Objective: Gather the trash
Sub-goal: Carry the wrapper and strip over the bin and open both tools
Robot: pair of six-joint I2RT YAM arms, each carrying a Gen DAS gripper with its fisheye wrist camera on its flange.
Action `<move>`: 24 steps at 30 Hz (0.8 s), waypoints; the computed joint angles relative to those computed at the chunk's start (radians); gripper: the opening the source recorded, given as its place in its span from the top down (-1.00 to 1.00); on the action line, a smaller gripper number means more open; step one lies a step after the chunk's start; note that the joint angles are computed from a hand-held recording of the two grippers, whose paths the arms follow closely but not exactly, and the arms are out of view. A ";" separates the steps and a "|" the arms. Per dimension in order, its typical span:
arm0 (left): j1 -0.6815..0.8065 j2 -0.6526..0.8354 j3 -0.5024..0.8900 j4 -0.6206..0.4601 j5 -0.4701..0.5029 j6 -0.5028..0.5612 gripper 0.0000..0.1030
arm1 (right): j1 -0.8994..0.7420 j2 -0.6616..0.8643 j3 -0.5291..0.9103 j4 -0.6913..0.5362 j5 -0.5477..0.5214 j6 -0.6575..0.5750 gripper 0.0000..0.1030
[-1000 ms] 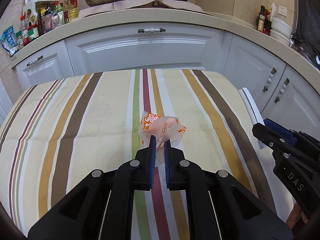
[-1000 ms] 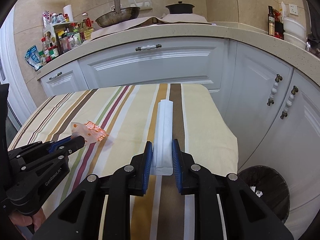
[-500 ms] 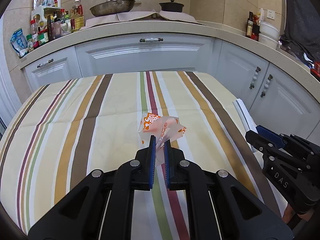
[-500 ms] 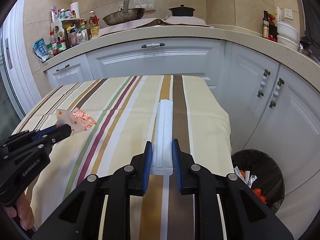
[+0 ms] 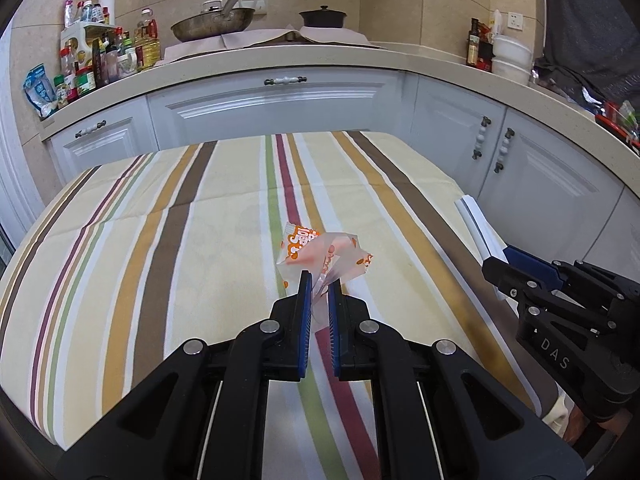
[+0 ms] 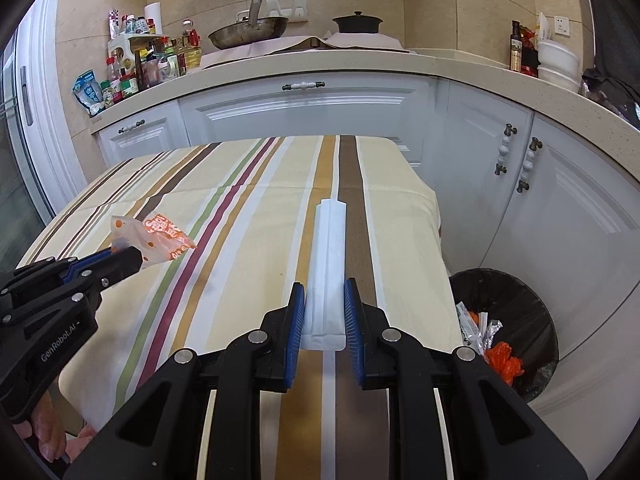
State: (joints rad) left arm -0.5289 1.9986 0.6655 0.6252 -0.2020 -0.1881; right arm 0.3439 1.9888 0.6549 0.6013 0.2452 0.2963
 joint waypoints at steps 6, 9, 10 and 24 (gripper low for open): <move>-0.050 0.014 0.014 -0.001 0.003 0.004 0.85 | -0.011 -0.044 -0.073 0.037 0.029 0.018 0.59; -0.076 0.021 0.045 -0.016 0.009 0.003 0.85 | -0.033 -0.074 -0.112 0.052 0.041 0.022 0.59; -0.087 0.024 0.058 -0.023 0.010 0.004 0.85 | -0.040 -0.083 -0.126 0.060 0.044 0.022 0.59; -0.242 0.120 0.301 -0.093 0.003 0.021 0.85 | -0.239 -0.199 -0.268 0.133 0.075 -0.028 0.59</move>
